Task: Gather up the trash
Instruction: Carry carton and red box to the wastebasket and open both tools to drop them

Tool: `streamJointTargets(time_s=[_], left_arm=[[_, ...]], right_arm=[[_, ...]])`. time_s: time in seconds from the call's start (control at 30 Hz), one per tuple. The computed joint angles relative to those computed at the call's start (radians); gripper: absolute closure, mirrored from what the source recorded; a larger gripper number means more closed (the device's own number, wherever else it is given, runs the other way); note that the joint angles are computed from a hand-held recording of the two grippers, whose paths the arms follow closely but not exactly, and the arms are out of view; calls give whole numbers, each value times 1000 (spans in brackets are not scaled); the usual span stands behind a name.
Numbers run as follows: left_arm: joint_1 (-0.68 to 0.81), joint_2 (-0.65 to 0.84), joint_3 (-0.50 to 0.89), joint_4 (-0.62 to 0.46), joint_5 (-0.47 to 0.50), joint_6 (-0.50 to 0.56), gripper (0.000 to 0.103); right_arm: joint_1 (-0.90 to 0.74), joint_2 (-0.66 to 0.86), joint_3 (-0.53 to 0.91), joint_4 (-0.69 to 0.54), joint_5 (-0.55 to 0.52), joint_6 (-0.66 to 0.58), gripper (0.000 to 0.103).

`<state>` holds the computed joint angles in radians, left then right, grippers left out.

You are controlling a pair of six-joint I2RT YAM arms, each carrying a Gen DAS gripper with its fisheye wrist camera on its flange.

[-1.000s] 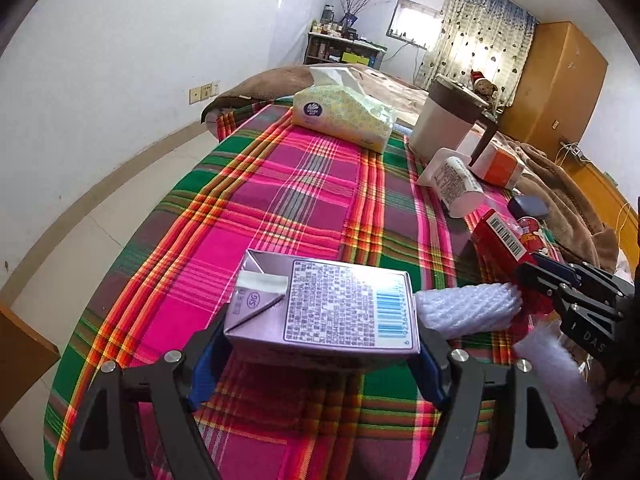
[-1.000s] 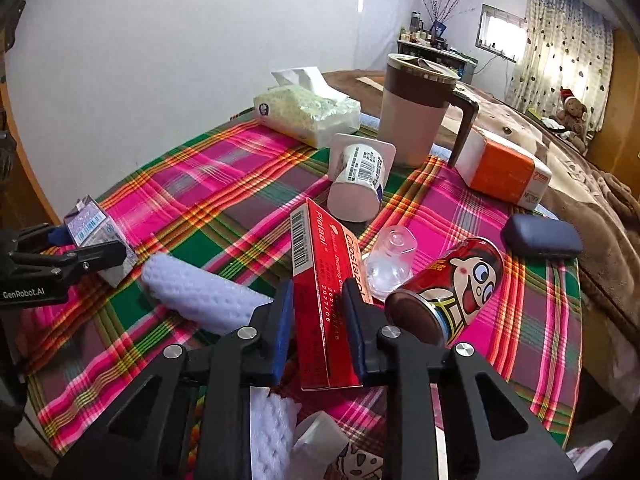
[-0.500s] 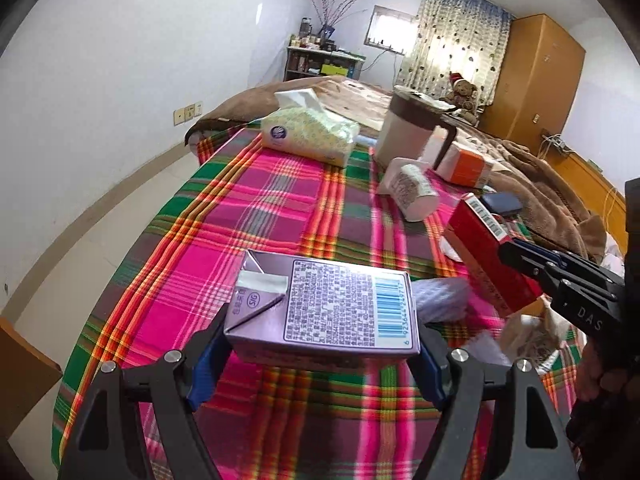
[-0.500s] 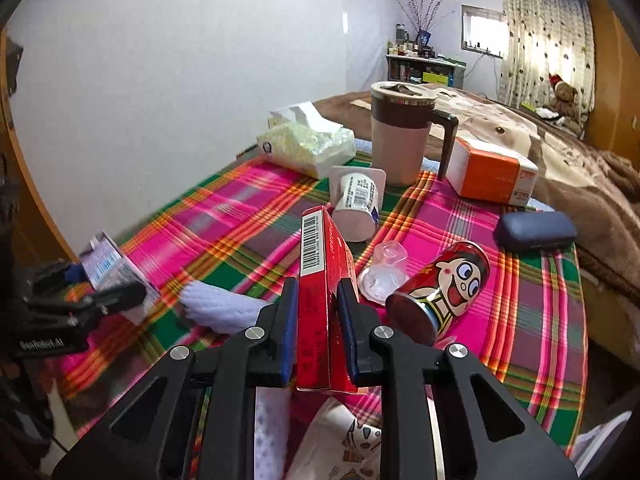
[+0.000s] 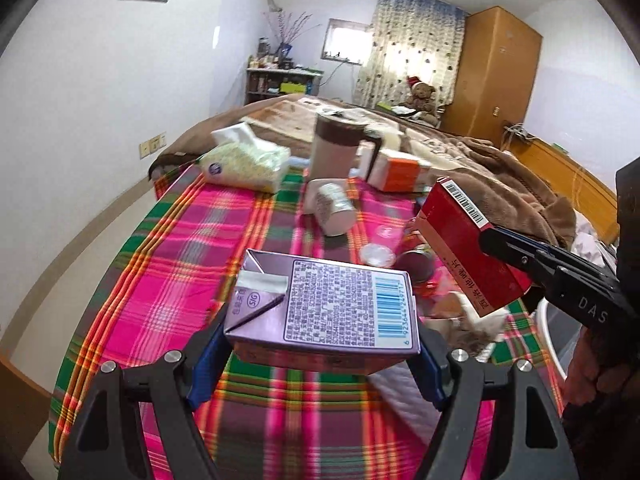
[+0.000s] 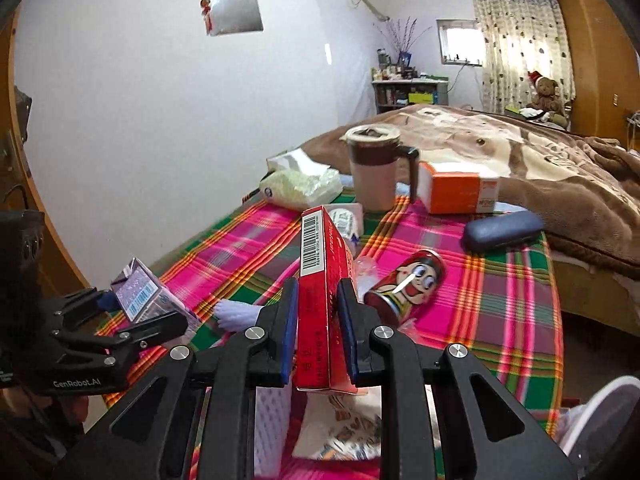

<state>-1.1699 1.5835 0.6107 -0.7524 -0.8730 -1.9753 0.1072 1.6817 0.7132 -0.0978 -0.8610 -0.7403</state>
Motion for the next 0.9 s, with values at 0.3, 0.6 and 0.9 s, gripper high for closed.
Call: streamJointTargets(time_s=[0.3,0.6,0.9], left_arm=[[11,87,171,22,-45,166,25],[35,213,351,116,-60,378,25],[86,367,544,324,-27,682,25]], right_arm=[[-158,9,47,-118,-79,-110,83],[-326,53,124,-201,-129,-189,83],[-483,136,211,-168,-107,-172,83]])
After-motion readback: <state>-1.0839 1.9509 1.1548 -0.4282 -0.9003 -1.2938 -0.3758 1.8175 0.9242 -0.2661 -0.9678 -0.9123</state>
